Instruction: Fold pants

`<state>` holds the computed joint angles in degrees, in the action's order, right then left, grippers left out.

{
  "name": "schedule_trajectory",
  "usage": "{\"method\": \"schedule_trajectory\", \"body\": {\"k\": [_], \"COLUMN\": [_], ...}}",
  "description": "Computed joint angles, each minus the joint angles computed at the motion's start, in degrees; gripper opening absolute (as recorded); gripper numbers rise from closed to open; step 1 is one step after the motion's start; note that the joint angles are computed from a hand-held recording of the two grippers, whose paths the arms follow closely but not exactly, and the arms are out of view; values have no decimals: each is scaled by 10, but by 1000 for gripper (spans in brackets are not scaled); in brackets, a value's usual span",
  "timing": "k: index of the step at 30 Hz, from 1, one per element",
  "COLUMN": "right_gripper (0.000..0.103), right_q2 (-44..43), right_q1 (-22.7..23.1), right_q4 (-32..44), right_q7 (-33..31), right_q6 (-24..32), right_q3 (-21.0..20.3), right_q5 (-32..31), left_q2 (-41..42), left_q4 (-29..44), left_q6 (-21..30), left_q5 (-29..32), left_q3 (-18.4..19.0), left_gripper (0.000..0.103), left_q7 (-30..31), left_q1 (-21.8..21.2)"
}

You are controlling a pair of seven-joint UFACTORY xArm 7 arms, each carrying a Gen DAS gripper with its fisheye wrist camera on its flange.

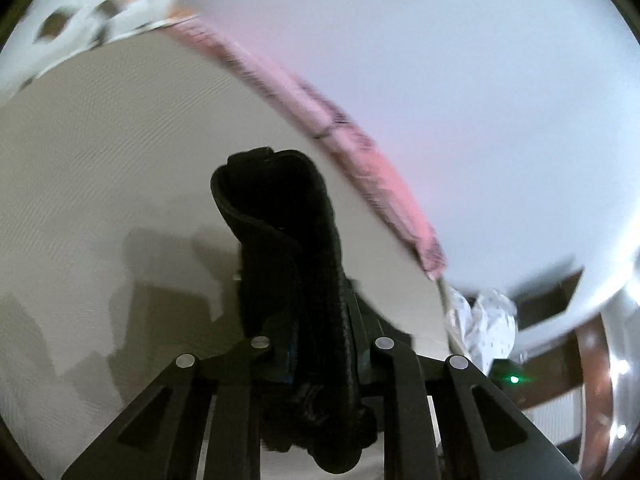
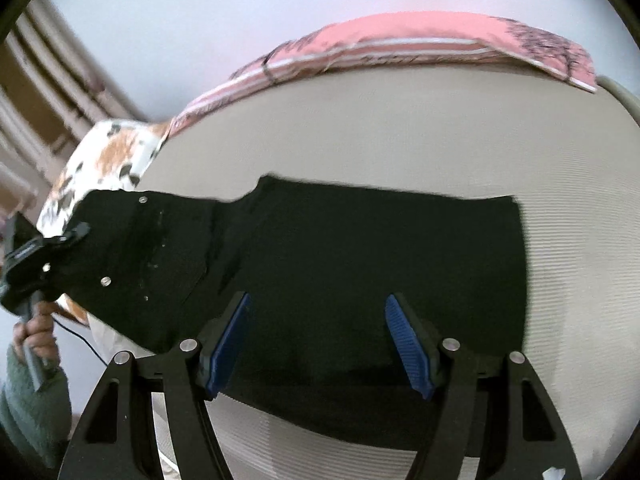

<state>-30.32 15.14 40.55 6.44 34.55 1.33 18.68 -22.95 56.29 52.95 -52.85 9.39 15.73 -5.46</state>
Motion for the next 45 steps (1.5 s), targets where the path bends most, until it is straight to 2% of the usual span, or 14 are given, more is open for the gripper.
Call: {"method": "schedule_trajectory", "body": {"k": [5,11,14,19,22,25,27,29,31,34,36,40,45], "right_gripper": [67,67,67,67,67,67,67,67,67,67,67,67,67], "right_q2": [-49,-100,-114,-115,-105,-103,-99,-96,-91,-85,-78,-40,32], "right_q1": [-23,-65,-77,-83,-82,-84,-85,-87,-91,-89,-83,-39,-7], "right_q4": [-24,-51,-61,-75,-75,-76,-75,-75,-75,-73,-68,-38,13], "right_q7": [-9,-24,-40,-67,-88,-104,-112,-118,-122,-133,-147,-231,-346], "right_q6": [2,17,23,29,31,30,31,31,33,35,39,76,137], "right_q3": [-39,-72,-94,-125,-134,-137,-139,-138,-136,-139,-143,-178,-199], "right_q5": [10,5,11,41,58,73,83,89,91,102,112,168,236], "left_q2": [24,103,143,188,215,221,221,209,191,171,157,125,79], "left_q4": [52,112,128,116,112,114,114,100,89,82,76,53,-3], "left_q6": [-29,-68,-91,-136,-155,-161,-162,-177,-194,-212,-209,-186,-185], "left_q5": [-14,46,103,249,334,379,368,329,295,316,339,374,402], "left_q3": [-59,-138,-174,-222,-233,-235,-234,-231,-227,-228,-224,-205,-177], "left_gripper": [18,18,18,18,20,32,45,70,78,79,79,79,79], "left_q7": [-32,-77,-96,-166,-209,-242,-236,-200,-161,-148,-160,-200,-245], "left_q1": [-53,-114,-141,-180,-197,-208,-214,-216,-221,-225,-219,-193,-145]}}
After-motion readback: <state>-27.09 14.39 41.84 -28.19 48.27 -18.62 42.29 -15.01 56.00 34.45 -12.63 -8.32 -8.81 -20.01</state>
